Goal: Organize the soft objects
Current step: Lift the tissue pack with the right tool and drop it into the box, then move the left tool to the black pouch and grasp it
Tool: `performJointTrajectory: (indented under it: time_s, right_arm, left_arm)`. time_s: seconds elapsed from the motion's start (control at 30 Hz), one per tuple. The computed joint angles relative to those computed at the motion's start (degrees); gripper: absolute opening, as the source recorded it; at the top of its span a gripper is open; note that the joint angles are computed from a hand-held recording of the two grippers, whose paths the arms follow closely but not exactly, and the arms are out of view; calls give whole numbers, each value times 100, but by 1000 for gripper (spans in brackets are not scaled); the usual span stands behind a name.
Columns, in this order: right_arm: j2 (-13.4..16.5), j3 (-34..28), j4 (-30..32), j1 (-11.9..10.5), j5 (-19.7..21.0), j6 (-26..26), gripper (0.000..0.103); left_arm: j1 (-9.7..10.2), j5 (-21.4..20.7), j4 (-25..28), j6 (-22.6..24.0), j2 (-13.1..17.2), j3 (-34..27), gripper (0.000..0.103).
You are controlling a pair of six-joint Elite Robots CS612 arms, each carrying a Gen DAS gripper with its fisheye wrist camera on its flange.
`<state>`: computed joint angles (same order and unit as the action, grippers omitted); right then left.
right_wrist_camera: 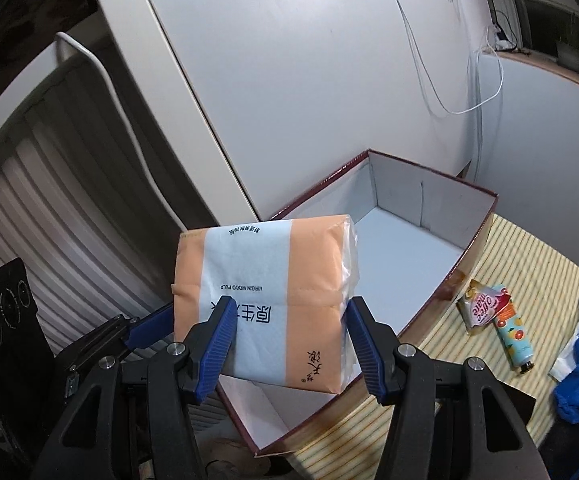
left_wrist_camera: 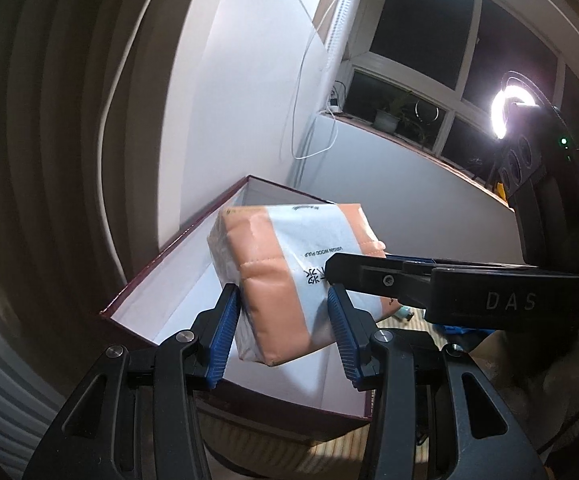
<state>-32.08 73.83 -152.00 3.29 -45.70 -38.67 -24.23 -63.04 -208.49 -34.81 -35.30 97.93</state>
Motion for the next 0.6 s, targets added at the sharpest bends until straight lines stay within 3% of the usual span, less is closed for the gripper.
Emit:
performJointTrajectory:
  time_s: [0.37, 0.6]
  right_arm:
    - [24, 26, -373, -53, 28, 257, 55]
    - [-45, 191, -613, -208, 124, 335, 64]
  left_arm:
    - [-17, 122, 153, -18, -10, -51, 44]
    - [-51, 85, 19, -54, -11, -16, 44]
